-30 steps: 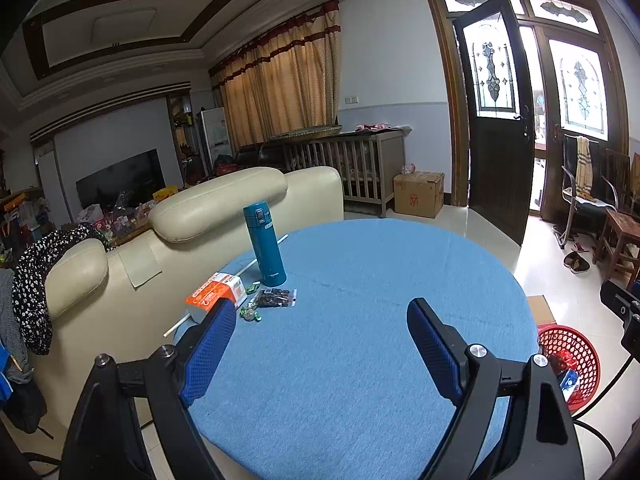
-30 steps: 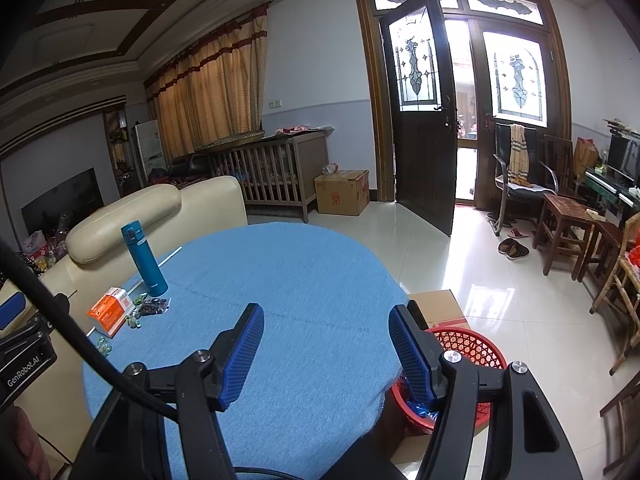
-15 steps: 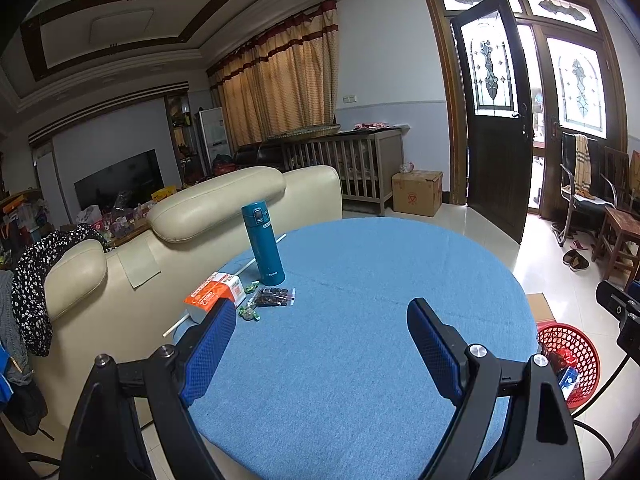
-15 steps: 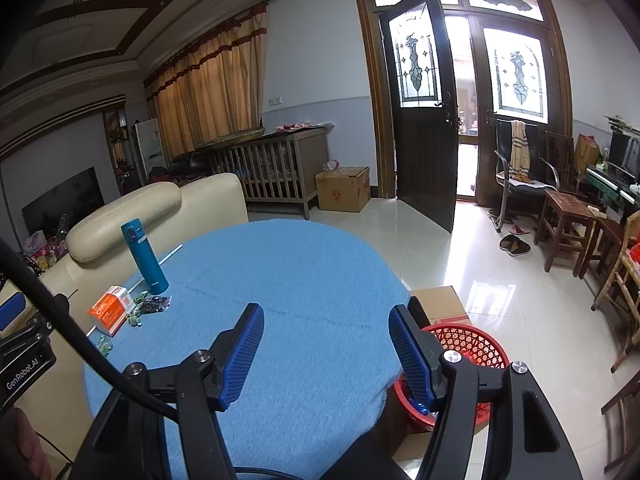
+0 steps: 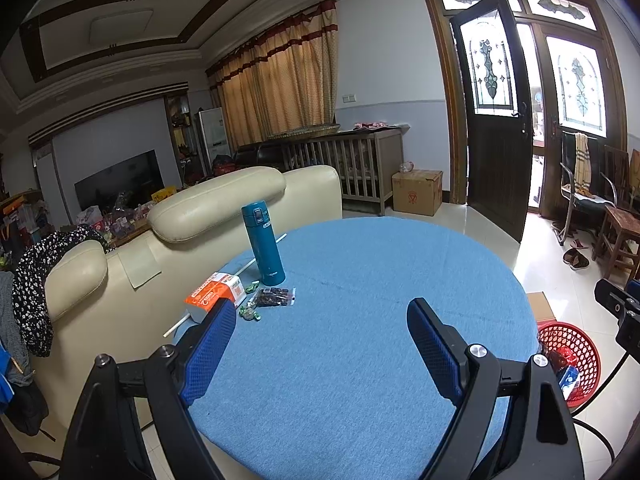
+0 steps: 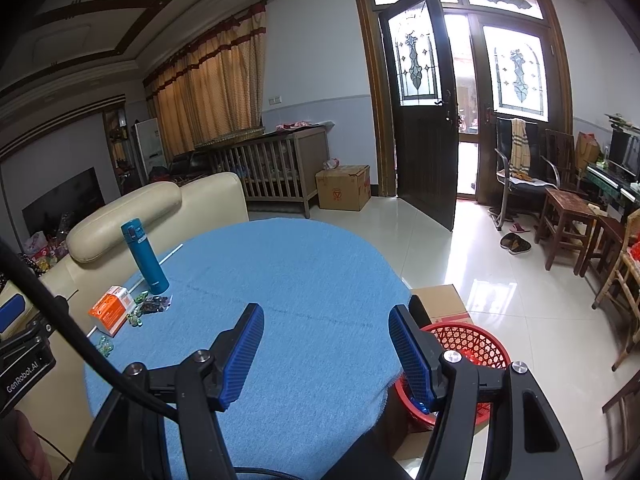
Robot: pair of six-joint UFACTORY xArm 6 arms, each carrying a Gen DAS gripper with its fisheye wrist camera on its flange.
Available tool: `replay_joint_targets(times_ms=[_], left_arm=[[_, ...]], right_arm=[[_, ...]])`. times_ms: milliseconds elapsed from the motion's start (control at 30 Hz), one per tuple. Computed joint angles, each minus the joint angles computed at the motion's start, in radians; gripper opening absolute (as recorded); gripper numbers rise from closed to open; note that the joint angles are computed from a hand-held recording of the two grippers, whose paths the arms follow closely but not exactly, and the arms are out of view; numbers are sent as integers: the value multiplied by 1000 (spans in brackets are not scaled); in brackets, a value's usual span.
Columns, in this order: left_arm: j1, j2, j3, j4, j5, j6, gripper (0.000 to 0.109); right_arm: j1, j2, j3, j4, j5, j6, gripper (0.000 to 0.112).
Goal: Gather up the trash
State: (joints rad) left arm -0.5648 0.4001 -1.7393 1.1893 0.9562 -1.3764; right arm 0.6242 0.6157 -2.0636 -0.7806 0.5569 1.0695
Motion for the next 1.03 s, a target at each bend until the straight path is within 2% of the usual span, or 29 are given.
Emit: replay_joint_targets(times_ms=[500,867,1033], left_arm=[[1,9,-12,-10,-3,11,88],[0,55,-75,-44,4,71,88],[19,93,-112,-69,-26,81,88]], right_arm=[[-1,22,-30,26,5,-25,69],[-16,48,-60,67,5,-52,69],[-25,83,-104,101,16,-85,69]])
